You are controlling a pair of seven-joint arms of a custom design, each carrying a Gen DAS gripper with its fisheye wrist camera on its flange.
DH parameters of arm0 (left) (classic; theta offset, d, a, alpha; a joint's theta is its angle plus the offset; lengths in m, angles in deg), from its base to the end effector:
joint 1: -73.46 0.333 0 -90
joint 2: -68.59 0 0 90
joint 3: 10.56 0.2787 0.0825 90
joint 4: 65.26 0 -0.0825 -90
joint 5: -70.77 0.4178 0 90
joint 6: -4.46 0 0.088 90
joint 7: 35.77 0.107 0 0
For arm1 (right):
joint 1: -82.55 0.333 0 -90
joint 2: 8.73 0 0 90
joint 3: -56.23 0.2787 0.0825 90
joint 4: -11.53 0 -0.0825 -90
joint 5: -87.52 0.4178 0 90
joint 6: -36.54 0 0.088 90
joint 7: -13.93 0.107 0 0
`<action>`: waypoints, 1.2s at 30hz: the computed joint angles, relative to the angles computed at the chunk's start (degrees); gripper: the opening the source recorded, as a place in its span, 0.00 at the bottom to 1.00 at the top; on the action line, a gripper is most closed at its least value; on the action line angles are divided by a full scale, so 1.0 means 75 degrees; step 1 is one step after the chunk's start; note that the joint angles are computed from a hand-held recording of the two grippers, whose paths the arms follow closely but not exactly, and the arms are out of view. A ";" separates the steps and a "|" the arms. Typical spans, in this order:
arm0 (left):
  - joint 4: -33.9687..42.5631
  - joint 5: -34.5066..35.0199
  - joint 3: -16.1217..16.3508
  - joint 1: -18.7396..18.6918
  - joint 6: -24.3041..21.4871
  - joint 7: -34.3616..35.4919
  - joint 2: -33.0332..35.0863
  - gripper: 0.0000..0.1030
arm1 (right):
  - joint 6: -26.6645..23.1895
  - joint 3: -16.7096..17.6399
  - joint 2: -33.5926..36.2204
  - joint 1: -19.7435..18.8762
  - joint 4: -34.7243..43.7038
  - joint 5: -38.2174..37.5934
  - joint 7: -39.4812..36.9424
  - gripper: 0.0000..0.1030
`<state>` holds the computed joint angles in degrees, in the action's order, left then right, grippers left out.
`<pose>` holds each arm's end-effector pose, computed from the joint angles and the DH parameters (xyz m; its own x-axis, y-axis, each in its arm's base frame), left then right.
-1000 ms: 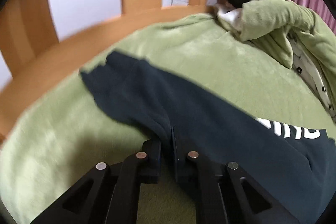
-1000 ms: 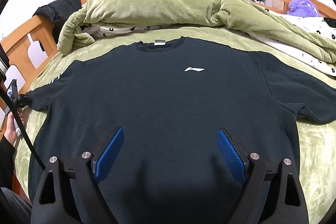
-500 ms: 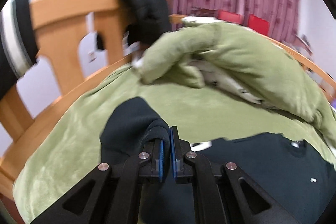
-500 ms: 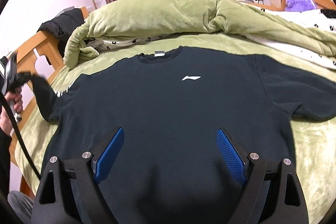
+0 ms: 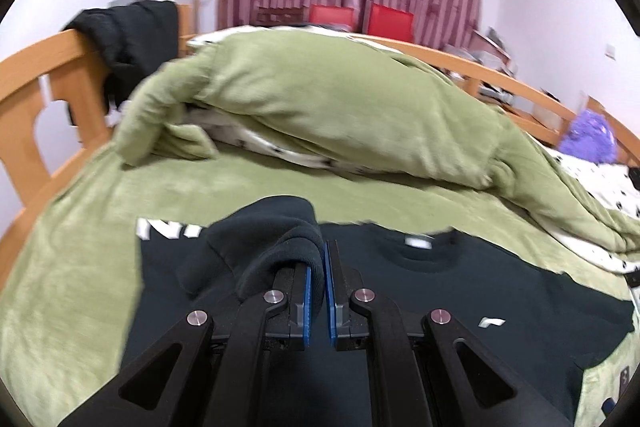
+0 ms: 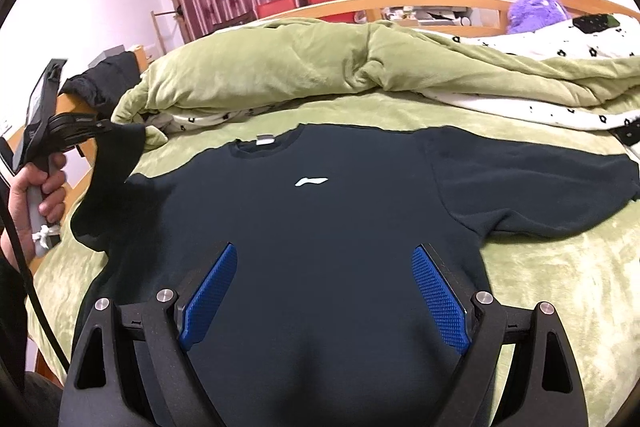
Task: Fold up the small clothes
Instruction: 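Fold the held sleeve across the sweatshirt body with the left tool, release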
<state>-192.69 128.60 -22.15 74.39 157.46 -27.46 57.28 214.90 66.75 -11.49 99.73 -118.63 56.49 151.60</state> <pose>0.5518 -0.1326 0.4640 0.3975 -0.9142 0.0792 -0.5234 -0.2967 -0.7988 0.4949 0.3099 0.4176 0.2771 -0.9385 -0.2058 -0.6593 -0.0299 -0.7513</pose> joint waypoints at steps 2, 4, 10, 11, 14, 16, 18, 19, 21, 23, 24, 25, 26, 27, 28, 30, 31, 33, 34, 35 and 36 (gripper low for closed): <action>0.0332 0.0192 -0.0176 -0.0138 -0.0048 -0.0148 0.0455 0.06 | -0.0086 0.0081 -0.0102 -0.0196 -0.0015 -0.0680 0.0504 0.86; 0.0691 0.0275 -0.0264 -0.0404 -0.0219 -0.0178 0.0932 0.06 | -0.0237 0.0233 -0.0207 -0.0465 0.0026 -0.1713 0.1287 0.86; 0.1244 -0.0594 -0.0053 -0.1196 -0.0216 0.0345 0.1967 0.09 | -0.0207 0.0240 -0.0591 -0.0736 -0.0236 -0.2375 0.1756 0.86; 0.1244 -0.0750 -0.0022 -0.1295 -0.0221 0.0424 0.2039 0.09 | -0.0171 0.0207 -0.0613 -0.0713 -0.0287 -0.2084 0.1553 0.86; 0.1170 -0.1391 0.0060 -0.1466 -0.0202 0.0854 0.2086 0.20 | -0.0096 0.0184 -0.0648 -0.0666 -0.0376 -0.1159 0.0946 0.86; 0.0849 -0.1726 0.0098 -0.1510 -0.0049 0.1033 0.1837 0.30 | -0.0081 0.0244 -0.0657 -0.0656 -0.0374 -0.0674 0.0633 0.86; 0.0475 -0.1684 0.0114 -0.1521 0.0001 0.0930 0.1456 0.38 | -0.0033 0.0421 -0.0683 -0.0768 -0.0366 -0.0499 0.0526 0.86; 0.0222 -0.1607 0.0097 -0.1505 -0.0069 0.0852 0.1153 0.47 | -0.0046 0.0540 -0.0690 -0.0830 -0.0326 -0.0478 0.0506 0.86; -0.0377 -0.1310 0.0025 -0.1396 -0.0091 0.0551 0.0451 0.66 | -0.0099 0.0800 -0.0674 -0.1011 -0.0236 -0.0644 0.0696 0.86; -0.0867 -0.1125 -0.0071 -0.1204 -0.0053 0.0368 -0.0151 0.68 | -0.0276 0.0952 -0.0582 -0.1017 -0.0053 -0.0799 0.0863 0.86; -0.1166 -0.1179 -0.0111 -0.1138 -0.0099 0.0397 -0.0515 0.68 | -0.0374 0.0942 -0.0547 -0.0946 0.0010 -0.0844 0.0900 0.86; -0.1444 -0.1364 -0.0131 -0.1100 -0.0236 0.0529 -0.0872 0.68 | -0.0552 0.0912 -0.0474 -0.0802 0.0125 -0.0807 0.0832 0.85; -0.1675 -0.1550 -0.0155 -0.1060 -0.0344 0.0641 -0.1167 0.68 | -0.0673 0.0833 -0.0424 -0.0625 0.0197 -0.0722 0.0693 0.83; -0.2016 -0.1790 -0.0132 -0.1044 -0.0435 0.0791 -0.1586 0.68 | -0.0831 0.0778 -0.0368 -0.0452 0.0288 -0.0670 0.0579 0.79; -0.2208 -0.1941 -0.0157 -0.0995 -0.0475 0.0892 -0.1833 0.68 | -0.1050 0.0732 -0.0320 -0.0263 0.0395 -0.0578 0.0430 0.77; -0.2644 -0.2177 -0.0244 -0.0890 -0.0692 0.1065 -0.2447 0.68 | -0.1269 0.0600 -0.0289 0.0107 0.0518 -0.0267 0.0098 0.70; -0.2873 -0.2240 -0.0301 -0.0832 -0.0805 0.1116 -0.2778 0.68 | -0.1287 0.0567 -0.0281 0.0265 0.0584 -0.0172 0.0008 0.69; -0.3245 -0.2351 -0.0405 -0.0720 -0.0939 0.1144 -0.3310 0.68 | -0.1178 0.0583 -0.0259 0.0416 0.0692 -0.0507 0.0232 0.68; -0.3407 -0.2438 -0.0422 -0.0693 -0.1007 0.1180 -0.3545 0.68 | -0.1109 0.0655 -0.0194 0.0432 0.0816 -0.1034 0.0547 0.68; -0.3571 -0.2523 -0.0392 -0.0695 -0.1013 0.1297 -0.3762 0.68 | -0.1170 0.0673 -0.0133 0.0486 0.0932 -0.1399 0.0772 0.66; -0.3679 -0.2560 -0.0402 -0.0669 -0.0993 0.1411 -0.3895 0.68 | -0.1271 0.0684 -0.0050 0.0557 0.1062 -0.1850 0.1003 0.65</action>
<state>-220.28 109.40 -25.16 69.37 150.01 -16.87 28.06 205.36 71.88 -11.87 103.91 -110.66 42.62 159.13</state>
